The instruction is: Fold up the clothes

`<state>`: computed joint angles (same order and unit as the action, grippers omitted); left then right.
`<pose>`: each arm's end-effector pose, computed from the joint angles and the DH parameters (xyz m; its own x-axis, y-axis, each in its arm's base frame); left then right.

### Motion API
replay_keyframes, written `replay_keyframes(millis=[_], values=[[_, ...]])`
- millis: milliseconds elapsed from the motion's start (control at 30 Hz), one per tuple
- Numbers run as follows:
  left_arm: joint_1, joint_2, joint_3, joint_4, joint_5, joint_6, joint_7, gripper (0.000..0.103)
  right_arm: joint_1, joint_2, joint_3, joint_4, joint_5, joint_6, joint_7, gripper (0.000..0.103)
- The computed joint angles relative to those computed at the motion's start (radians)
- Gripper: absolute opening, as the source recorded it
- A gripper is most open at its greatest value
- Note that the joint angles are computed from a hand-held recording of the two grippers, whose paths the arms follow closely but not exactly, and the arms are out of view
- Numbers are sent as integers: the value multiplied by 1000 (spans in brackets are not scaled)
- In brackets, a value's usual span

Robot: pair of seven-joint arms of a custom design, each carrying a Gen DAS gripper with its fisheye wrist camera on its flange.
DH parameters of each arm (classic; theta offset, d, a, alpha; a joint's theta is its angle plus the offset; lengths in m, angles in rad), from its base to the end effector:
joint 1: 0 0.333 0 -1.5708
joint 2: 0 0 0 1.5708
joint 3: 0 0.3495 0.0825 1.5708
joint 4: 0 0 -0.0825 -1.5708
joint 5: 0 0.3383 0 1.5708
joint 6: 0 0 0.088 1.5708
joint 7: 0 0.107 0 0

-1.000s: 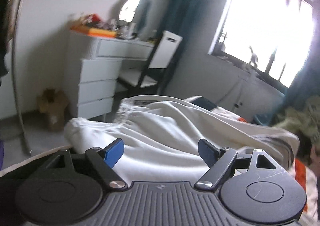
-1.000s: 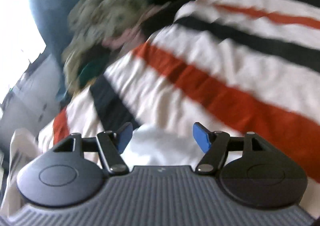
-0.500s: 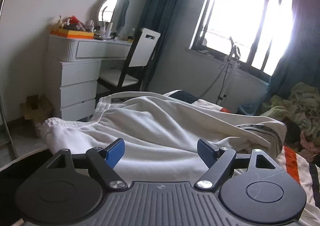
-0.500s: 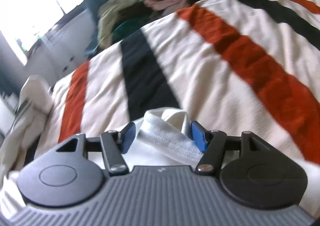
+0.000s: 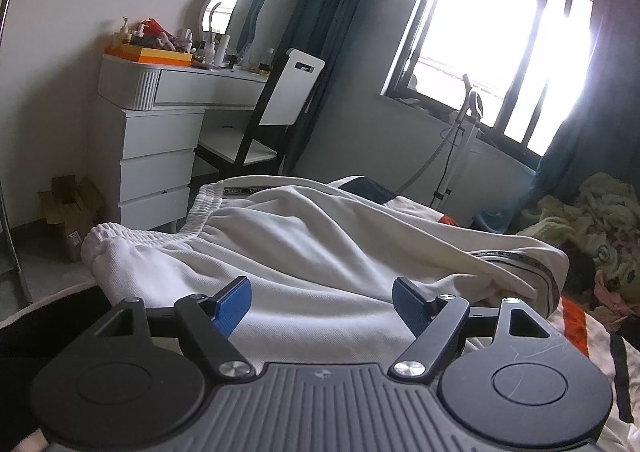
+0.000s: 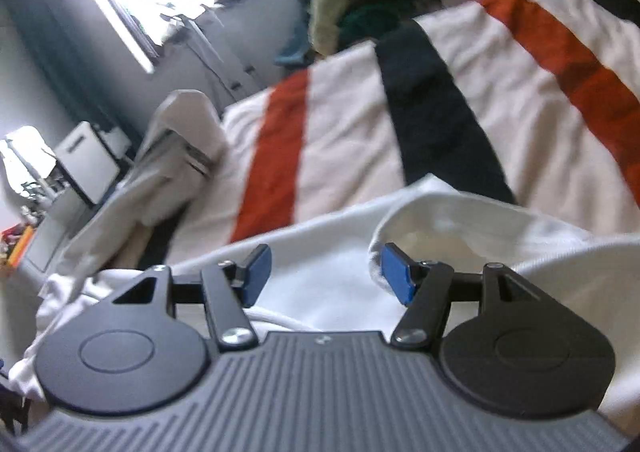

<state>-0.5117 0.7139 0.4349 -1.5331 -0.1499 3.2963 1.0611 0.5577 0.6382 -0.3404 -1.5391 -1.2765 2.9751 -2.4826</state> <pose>0.7233 -0.1458 0.4529 0.1342 -0.9456 0.2963 -0.4121 -0.3252 -0.8511 0.6581 0.2724 0.3927 -0.3443 -0.8050 -0.4831 -0.4130 0.5920 -0.6921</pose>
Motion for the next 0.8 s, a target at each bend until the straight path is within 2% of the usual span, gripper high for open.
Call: replay_keyframes(millis=[67, 167, 233, 400, 467, 600, 667, 733, 800], values=[[3, 0, -3, 2, 1, -3, -1, 79, 61, -17, -62, -17, -87, -65, 142, 64], [11, 0, -13, 8, 8, -9, -1, 79, 110, -62, -96, -81, -185, -193, 350, 64], [13, 2, -15, 12, 15, -14, -2, 79, 112, -88, -88, -128, -200, -247, 451, 64], [9, 8, -6, 20, 32, -23, -10, 79, 62, -102, -45, -157, -270, -243, 592, 64], [2, 12, 4, 23, 39, -28, -17, 79, 30, -93, -15, -134, -270, -227, 546, 64], [-7, 17, 19, 29, 55, -38, -30, 80, -15, -69, 60, -64, -209, -266, 270, 64], [-7, 19, 21, 33, 67, -43, -35, 80, -54, -58, 102, -37, -177, -250, 189, 64], [-3, 19, 16, 35, 79, -46, -38, 80, -102, -41, 154, -17, -69, -244, 51, 61], [1, 19, 12, 38, 90, -50, -41, 80, -144, -14, 208, 8, 104, -266, -152, 36]])
